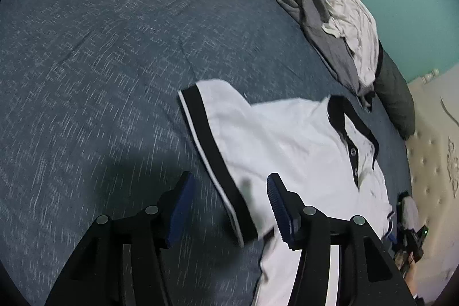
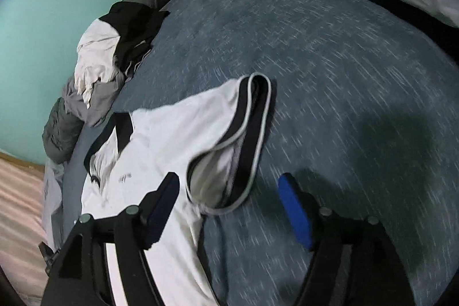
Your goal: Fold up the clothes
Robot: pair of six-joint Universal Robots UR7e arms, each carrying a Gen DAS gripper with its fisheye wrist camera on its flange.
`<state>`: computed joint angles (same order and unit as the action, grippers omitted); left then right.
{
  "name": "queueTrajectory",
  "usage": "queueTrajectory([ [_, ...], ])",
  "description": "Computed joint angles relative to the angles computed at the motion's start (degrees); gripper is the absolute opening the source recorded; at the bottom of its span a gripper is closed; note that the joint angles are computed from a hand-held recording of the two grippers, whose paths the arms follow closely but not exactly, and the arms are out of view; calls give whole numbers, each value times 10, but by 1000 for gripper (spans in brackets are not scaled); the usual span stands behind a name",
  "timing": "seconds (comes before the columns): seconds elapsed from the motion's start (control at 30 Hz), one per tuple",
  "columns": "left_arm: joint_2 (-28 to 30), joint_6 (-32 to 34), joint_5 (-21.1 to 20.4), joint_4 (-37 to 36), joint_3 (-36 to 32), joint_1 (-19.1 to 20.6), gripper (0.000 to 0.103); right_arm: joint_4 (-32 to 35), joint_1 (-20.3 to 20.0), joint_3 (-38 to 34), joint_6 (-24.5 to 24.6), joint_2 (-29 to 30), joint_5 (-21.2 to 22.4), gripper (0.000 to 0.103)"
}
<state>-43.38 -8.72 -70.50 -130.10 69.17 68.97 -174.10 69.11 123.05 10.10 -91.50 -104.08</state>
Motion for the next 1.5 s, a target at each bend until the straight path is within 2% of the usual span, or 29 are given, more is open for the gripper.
queueTrajectory([
  [0.3, 30, 8, 17, -20, -19, 7, 54, 2, -9, -43, 8, 43, -14, 77],
  [0.37, 30, 20, 22, -25, -14, 6, 33, 1, -10, -44, 8, 49, -19, 77],
  [0.43, 32, 25, 21, -20, -13, 6, 22, -5, -7, -45, 8, 57, -29, 77],
  [0.5, 33, 30, 20, -15, -13, 6, 16, -14, -2, -45, 4, 63, -40, 75],
  [0.57, 32, 33, 18, -14, -14, 5, 6, -18, 1, -45, -2, 67, -42, 53],
  [0.6, 32, 33, 15, -12, -16, 5, 5, -19, 3, -45, -7, 68, -42, 40],
  [0.67, 31, 34, 11, -5, -20, 5, 5, -25, 3, -41, -15, 68, -23, 26],
  [0.7, 29, 35, 10, 0, -21, 6, 4, -26, 3, -39, -17, 67, -14, 13],
  [0.73, 26, 34, 10, 4, -21, 6, 4, -29, 4, -37, -21, 65, -12, 5],
  [0.8, 20, 35, 9, 7, -19, 6, 4, -41, 8, -30, -30, 60, -19, 3],
  [0.97, 5, 27, 10, 15, -12, 13, 4, -77, -7, -1, -23, 35, -41, 3],
  [1.2, 8, 25, 12, 24, -9, 13, 4, -80, -44, 18, -16, 24, 8, 5],
  [1.27, 8, 25, 12, 25, -10, 14, 4, -82, -36, 17, -10, 25, -13, 19],
  [1.3, 11, 24, 12, 27, -13, 14, 4, -93, -31, 19, -14, 24, -22, 40],
  [1.33, 12, 24, 10, 27, -14, 14, 5, -110, -26, 23, -19, 21, -26, 57],
  [1.4, 11, 27, 10, 26, -13, 15, 5, -125, -23, 32, -29, 11, -2, 57],
  [1.5, 10, 25, 9, 23, -9, 15, 5, -100, -16, 33, -39, 0, 34, 57],
])
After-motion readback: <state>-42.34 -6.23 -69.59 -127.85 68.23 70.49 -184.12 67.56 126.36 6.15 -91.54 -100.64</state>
